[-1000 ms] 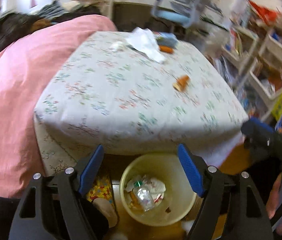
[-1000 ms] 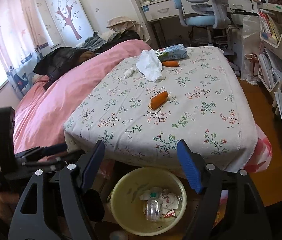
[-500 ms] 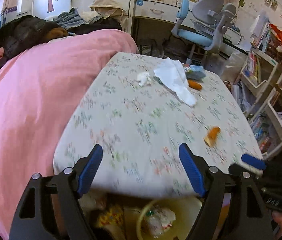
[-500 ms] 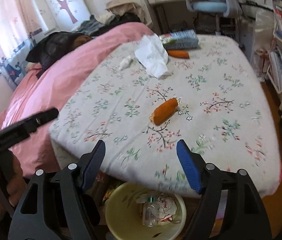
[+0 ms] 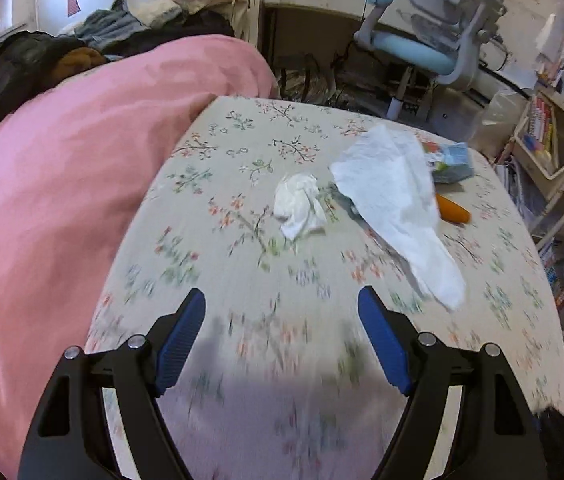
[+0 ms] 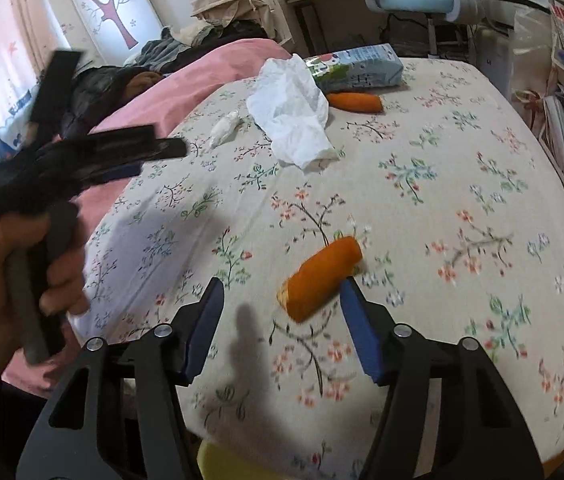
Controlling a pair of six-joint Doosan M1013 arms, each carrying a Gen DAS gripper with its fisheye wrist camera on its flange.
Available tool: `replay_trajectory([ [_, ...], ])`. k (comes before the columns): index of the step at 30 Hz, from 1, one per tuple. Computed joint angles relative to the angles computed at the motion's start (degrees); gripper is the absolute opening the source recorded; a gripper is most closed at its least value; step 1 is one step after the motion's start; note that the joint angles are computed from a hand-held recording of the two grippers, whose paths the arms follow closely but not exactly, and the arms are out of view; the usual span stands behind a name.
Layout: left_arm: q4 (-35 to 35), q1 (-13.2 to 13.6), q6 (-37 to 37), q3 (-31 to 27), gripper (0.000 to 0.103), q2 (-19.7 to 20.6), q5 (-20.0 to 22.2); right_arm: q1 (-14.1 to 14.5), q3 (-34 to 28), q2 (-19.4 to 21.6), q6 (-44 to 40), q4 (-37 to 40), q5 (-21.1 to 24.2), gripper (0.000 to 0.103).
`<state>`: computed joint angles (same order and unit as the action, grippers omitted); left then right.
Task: Collect trash
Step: 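Move the right gripper onto the last orange stick while the left approaches the tissue, then grasp the orange stick with the right gripper while the left grasps the small crumpled tissue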
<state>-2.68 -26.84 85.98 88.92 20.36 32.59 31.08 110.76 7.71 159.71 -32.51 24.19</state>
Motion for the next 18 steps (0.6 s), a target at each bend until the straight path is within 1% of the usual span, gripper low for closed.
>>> replay_trajectory([
  [2,0.71,-0.03,-0.39,-1.65,0.075,1.33,0.85,-0.07,-0.46,0.44,-0.81,-0.37,0.49,0.052],
  [4,1.92,-0.05,-1.20,-3.43,0.075,2.74,1.89,-0.14,-0.97,0.84,-2.21,-0.15,1.17,0.045],
  [6,3.12,-0.09,-2.08,-5.07,0.075,3.98,3.02,-0.22,-1.27,1.06,-3.54,0.01,1.58,0.043],
  [10,2.76,0.11,-2.71,-7.87,0.075,6.08,4.75,-1.16,-1.48,1.43,-6.08,1.34,0.66,0.037],
  [12,2.58,-0.07,-2.12,-9.01,0.075,6.91,5.30,-1.37,-1.71,1.66,-6.93,1.52,0.73,0.030],
  [13,2.78,-0.24,-1.80,-9.38,0.075,7.20,5.62,-1.49,-2.05,1.90,-8.19,2.15,1.08,0.024],
  [15,5.07,-0.87,-2.41,-10.14,0.075,7.84,5.99,-1.53,-2.39,2.18,-9.68,2.47,1.46,0.021],
  [17,6.26,-1.26,-2.65,-10.79,0.070,8.42,6.42,-1.41,-2.36,2.19,-10.26,2.14,1.65,0.019],
  [18,8.13,-1.60,-3.75,-10.53,0.057,8.38,5.54,-1.40,-2.30,2.14,-10.72,2.32,1.57,0.018],
])
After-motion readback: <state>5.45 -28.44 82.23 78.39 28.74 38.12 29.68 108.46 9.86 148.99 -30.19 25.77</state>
